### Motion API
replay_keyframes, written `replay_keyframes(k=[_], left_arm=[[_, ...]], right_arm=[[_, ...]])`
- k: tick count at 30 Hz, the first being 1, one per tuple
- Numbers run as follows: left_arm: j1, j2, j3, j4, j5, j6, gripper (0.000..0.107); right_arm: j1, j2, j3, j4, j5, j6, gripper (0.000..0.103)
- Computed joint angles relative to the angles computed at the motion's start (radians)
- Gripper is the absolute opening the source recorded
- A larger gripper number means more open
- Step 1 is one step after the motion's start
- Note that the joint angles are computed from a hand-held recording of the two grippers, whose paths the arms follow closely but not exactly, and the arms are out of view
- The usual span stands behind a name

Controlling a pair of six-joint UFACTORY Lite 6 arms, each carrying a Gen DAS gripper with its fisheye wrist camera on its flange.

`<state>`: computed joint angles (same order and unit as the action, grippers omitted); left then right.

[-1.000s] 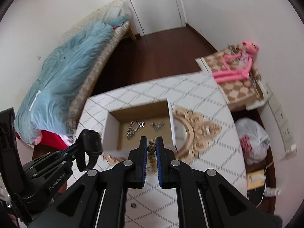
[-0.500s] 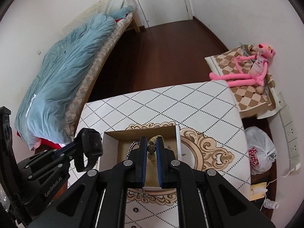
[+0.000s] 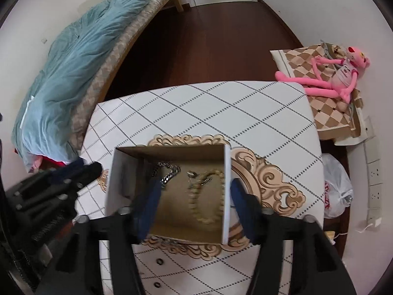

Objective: Organize jewelry
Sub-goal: 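Lower both held items into the cardboard box and open both grippers, then withdraw both grippers from the box back over the table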

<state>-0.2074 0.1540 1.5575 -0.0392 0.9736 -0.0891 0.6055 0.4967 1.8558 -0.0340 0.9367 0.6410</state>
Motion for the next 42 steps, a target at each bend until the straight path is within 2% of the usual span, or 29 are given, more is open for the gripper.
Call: replay_keyframes(k=[1,3,4,5,6,7,10,15,21,32,42], left_arm=[[0.002,-0.013,-0.014,0.02,-0.006,-0.014,0.073],[0.01,-0.036,-0.042,0.045,-0.016,-0.027,0.078],[0.01,-0.046,-0.061,0.072,-0.019,-0.045,0.082],[0.008,-0.052,-0.076,0.094,-0.023,-0.06,0.088],[0.007,-0.067,-0.105,0.115,-0.034,-0.076,0.1],[0.008,-0.085,-0.133,0.129,-0.048,-0.087,0.102],[0.007,-0.145,-0.23,0.174,-0.087,-0.123,0.102],[0.007,-0.211,-0.321,0.22,-0.113,-0.164,0.102],[0.004,-0.257,-0.337,0.238,-0.101,-0.187,0.102],[-0.056,-0.415,-0.34,0.297,-0.015,-0.234,0.102],[-0.117,-0.571,-0.299,0.316,0.108,-0.27,0.102]], right_arm=[[0.008,-0.012,-0.021,-0.026,0.007,0.016,0.062],[0.033,-0.024,-0.045,-0.099,0.03,0.063,0.071],[0.047,-0.033,-0.067,-0.136,0.04,0.092,0.083],[0.051,-0.036,-0.076,-0.147,0.045,0.098,0.091],[0.058,-0.042,-0.092,-0.158,0.048,0.112,0.091],[0.068,-0.049,-0.111,-0.172,0.048,0.13,0.092],[0.098,-0.062,-0.148,-0.219,0.051,0.177,0.1],[0.127,-0.08,-0.188,-0.261,0.045,0.242,0.1],[0.159,-0.114,-0.208,-0.293,0.061,0.299,0.1],[0.276,-0.234,-0.224,-0.413,0.172,0.452,0.1],[0.441,-0.344,-0.172,-0.525,0.341,0.582,0.1]])
